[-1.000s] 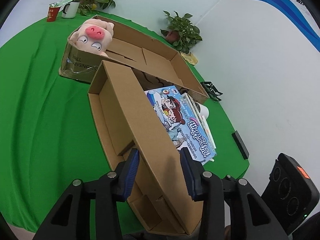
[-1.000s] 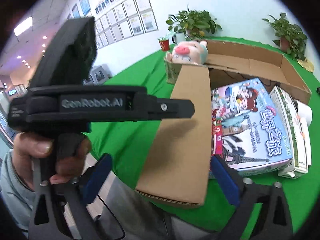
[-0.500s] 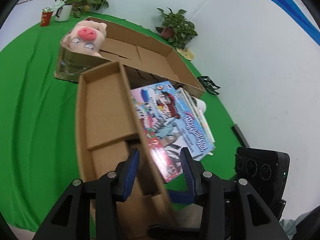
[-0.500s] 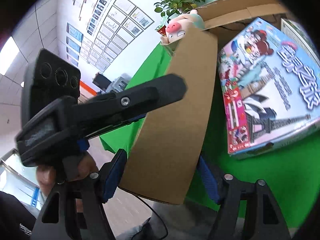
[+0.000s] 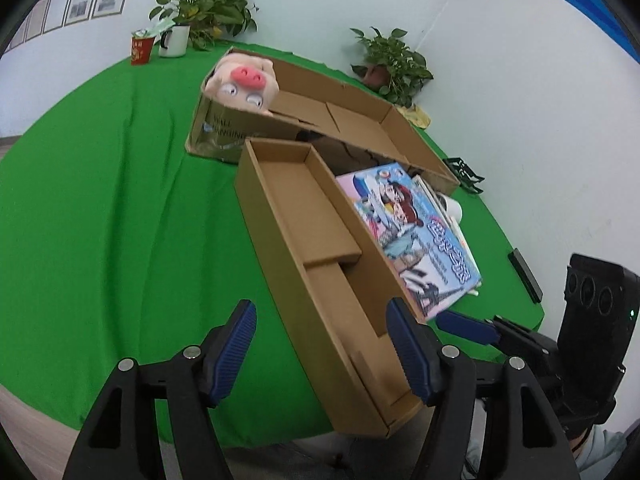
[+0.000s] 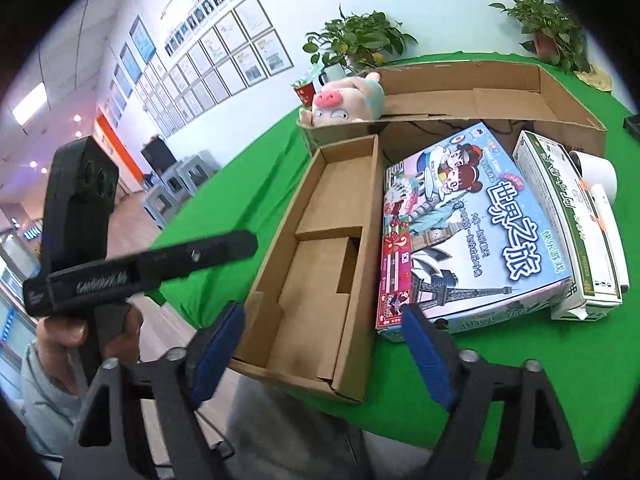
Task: Organize objects
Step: 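Lift the cardboard insert with both grippers over the open box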
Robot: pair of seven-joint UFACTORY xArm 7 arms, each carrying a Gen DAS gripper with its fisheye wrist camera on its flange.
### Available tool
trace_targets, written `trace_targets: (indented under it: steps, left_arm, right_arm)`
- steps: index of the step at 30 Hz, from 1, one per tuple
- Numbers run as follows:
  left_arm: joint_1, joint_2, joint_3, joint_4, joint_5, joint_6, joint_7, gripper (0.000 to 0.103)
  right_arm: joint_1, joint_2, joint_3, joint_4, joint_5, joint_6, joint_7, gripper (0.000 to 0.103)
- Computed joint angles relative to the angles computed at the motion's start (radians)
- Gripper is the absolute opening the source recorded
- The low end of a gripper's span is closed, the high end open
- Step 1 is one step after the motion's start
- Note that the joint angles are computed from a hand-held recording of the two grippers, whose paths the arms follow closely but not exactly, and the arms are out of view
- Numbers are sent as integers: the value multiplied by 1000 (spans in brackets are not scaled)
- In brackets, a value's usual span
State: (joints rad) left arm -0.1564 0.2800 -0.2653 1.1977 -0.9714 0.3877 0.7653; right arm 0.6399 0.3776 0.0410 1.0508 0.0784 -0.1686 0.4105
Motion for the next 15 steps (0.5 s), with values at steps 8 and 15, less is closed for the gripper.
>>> trace_targets:
  steps: [8,15]
  left_arm:
    - [-24,-13,9,-37,16,23,-5,64]
    - [-36,-20,32,-65,114,27,-95,43]
  right_arm:
    - [260,12,-274,22,-60,113,109,23]
    - [230,41,-241,57,-140,109,174,22]
